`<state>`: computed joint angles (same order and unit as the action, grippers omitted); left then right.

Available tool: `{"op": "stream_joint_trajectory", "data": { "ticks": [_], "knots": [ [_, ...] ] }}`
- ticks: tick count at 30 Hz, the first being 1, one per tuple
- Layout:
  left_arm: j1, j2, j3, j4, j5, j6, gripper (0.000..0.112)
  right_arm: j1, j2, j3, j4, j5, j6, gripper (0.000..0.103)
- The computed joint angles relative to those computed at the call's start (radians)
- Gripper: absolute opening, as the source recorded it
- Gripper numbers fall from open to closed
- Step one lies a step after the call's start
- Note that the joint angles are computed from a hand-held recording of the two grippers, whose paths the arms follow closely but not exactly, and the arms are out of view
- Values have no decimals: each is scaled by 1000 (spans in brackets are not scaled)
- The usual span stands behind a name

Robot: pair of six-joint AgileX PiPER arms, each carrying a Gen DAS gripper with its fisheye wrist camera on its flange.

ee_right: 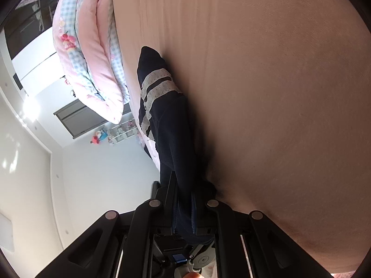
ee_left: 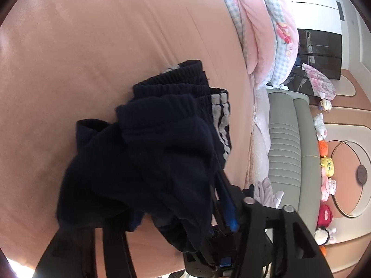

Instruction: Fold clothes

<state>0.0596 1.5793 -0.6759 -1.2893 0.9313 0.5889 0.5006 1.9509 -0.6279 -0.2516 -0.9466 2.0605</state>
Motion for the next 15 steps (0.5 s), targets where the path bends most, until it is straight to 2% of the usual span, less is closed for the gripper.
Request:
{"op": "stream_joint_trajectory", "data": {
  "ticks": [2,3,6,7,9,10,11,12,15],
  "knots": [
    [28,19,18,-4,24,55,20,-3,-11,-14,-34,41,-7,7],
    [39,28,18,-3,38,73,19,-6,-17,-24,-53,72,-6,12],
    [61,57,-4,23,80,85,18,-13,-32,-56,-112,162,4,12],
    [69,69,-15,32,99,82,18,-18,-33,-58,-115,159,3,16],
    [90,101,-34,42,141,87,18,-27,-36,-41,-87,111,-17,38],
    [103,120,-41,43,165,95,18,-32,-44,-32,-70,99,-29,44],
    [116,138,-47,42,188,105,18,-37,-52,-23,-54,89,-40,55],
    [126,150,-51,44,204,114,18,-46,-72,-20,-51,118,-48,61],
    [145,169,-64,63,239,136,18,-80,-107,-17,-49,187,-77,63]
  ]
}}
